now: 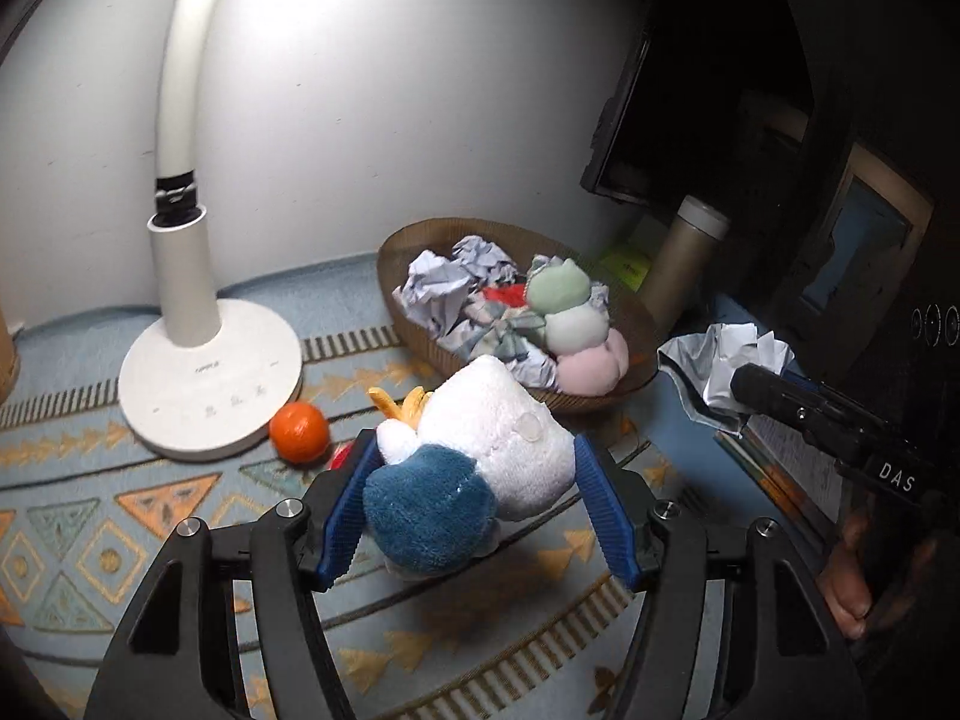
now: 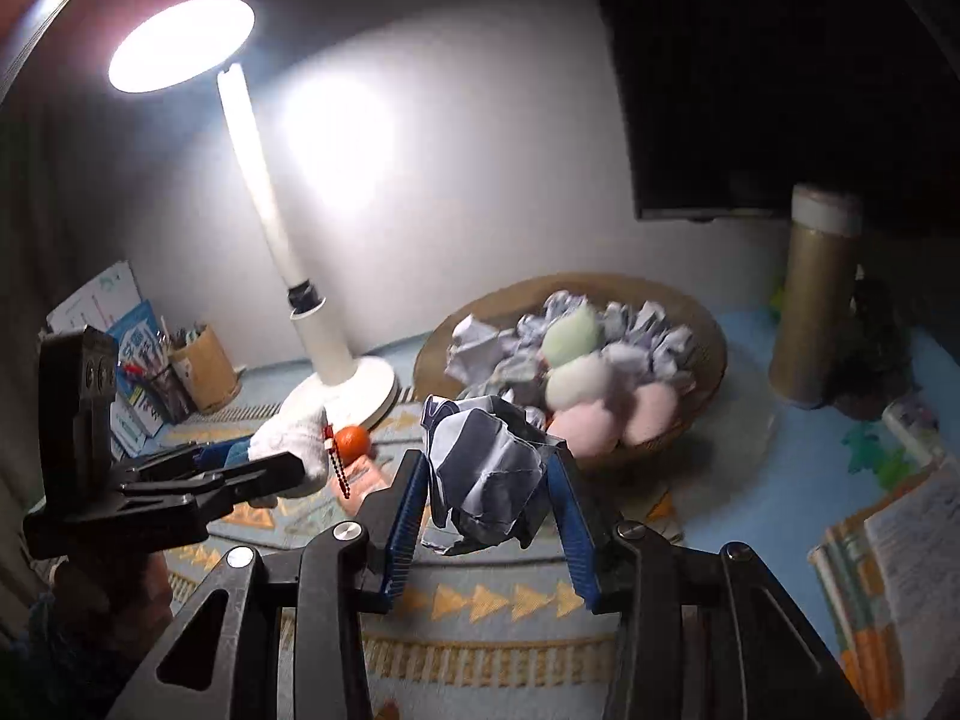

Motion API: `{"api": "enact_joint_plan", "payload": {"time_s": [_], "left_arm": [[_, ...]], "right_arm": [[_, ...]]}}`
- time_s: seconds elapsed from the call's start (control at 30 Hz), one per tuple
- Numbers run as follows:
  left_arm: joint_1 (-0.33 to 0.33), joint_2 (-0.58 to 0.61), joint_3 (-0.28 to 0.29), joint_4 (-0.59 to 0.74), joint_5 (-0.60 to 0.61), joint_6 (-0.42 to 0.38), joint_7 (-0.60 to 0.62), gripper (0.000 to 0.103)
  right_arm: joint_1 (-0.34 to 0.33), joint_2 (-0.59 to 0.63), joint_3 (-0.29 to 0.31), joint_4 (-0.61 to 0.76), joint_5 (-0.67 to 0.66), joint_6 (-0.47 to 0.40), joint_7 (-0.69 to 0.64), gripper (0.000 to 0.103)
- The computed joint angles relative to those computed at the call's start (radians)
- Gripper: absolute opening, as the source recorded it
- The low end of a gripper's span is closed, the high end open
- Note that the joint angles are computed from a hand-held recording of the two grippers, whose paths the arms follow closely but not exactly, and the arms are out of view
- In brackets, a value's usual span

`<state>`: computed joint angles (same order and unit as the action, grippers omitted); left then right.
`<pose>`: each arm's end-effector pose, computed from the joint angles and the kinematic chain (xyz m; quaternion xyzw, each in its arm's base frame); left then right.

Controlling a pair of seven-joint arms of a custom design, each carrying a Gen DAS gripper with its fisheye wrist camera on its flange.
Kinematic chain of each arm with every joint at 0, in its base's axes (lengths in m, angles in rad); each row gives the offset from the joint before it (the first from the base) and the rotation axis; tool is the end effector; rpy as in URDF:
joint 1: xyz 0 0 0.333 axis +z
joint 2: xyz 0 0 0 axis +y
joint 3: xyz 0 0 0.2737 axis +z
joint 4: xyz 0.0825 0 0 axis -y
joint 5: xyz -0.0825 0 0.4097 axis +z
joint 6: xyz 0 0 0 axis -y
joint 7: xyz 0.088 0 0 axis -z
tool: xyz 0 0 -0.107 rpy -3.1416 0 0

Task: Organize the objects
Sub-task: 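Drop the plush bird and paper ball into the wicker bowl with both grippers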

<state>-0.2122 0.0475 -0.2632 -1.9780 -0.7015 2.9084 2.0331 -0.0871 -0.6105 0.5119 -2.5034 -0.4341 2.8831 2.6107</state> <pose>0.5806 -0.2523 0.4843 -0.5211 0.7210 -0.4395 0.1246 0.4202 0.2353 0.5186 -0.5588 0.6708 -0.3018 0.3830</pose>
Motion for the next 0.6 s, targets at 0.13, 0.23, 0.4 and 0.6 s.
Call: {"api": "enact_joint_plan", "payload": {"time_s": [0.13,0.23,0.4,0.6], "left_arm": [[-0.021,0.217,0.002,0.281,0.208,-0.031,-0.178,0.063],[-0.017,0.382,-0.017,0.510,0.273,-0.127,-0.251,0.069],[-0.067,0.535,0.039,0.725,0.467,-0.212,-0.443,0.079],[0.115,0.316,-0.119,0.410,0.340,-0.090,-0.341,0.079]], "right_arm": [[-0.229,0.000,0.103,0.099,-0.108,-0.046,0.158,0.041],[-0.249,0.121,0.048,0.170,-0.139,0.002,0.165,0.043],[-0.203,0.296,-0.046,0.289,-0.180,-0.047,0.099,0.078],[-0.065,0.241,-0.171,0.199,-0.137,-0.012,0.081,0.077]]}}
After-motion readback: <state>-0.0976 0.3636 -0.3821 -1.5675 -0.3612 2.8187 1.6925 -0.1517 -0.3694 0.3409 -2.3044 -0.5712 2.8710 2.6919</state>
